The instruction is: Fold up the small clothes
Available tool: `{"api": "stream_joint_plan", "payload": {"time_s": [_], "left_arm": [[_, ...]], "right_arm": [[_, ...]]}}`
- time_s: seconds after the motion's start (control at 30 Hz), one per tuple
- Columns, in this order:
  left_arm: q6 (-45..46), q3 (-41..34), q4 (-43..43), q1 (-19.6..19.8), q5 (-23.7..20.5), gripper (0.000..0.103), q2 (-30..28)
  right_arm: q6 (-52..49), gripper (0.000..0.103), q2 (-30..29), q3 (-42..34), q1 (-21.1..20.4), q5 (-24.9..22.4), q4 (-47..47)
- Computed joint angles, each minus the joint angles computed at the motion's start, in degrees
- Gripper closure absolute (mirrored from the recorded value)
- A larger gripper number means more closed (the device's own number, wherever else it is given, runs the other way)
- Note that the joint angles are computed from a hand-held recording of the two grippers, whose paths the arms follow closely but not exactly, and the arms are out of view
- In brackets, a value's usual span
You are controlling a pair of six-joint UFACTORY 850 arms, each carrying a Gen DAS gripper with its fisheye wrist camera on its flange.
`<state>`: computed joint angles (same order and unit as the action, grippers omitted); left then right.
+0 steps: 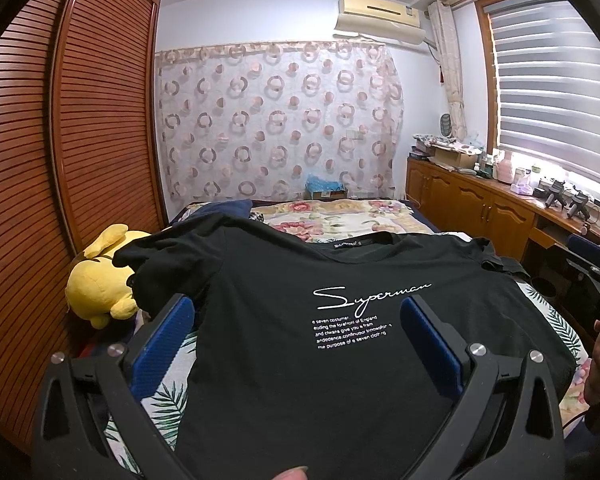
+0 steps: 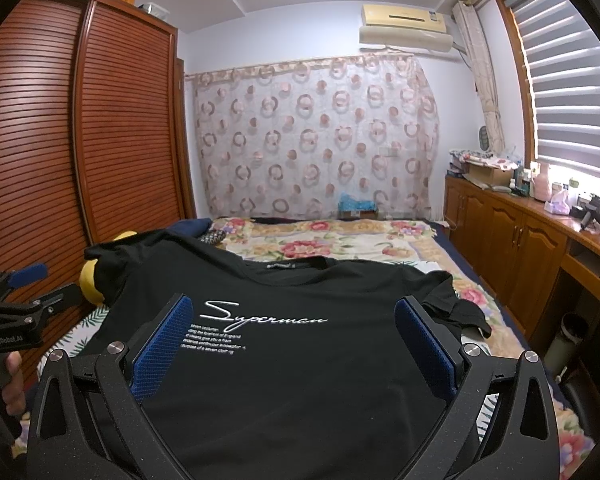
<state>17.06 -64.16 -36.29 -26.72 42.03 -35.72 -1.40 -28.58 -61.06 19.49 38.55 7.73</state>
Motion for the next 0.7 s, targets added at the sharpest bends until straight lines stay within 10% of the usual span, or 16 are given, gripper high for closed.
{"api": "stream_joint_plan", "payload": {"time_s": [0.7], "left_arm": [[-0.1, 0.6, 1.2, 1.1, -0.2, 0.0, 0.8]], "right_arm": [[-0.2, 0.0, 0.0, 0.1, 0.1, 0.0, 0.3]]}}
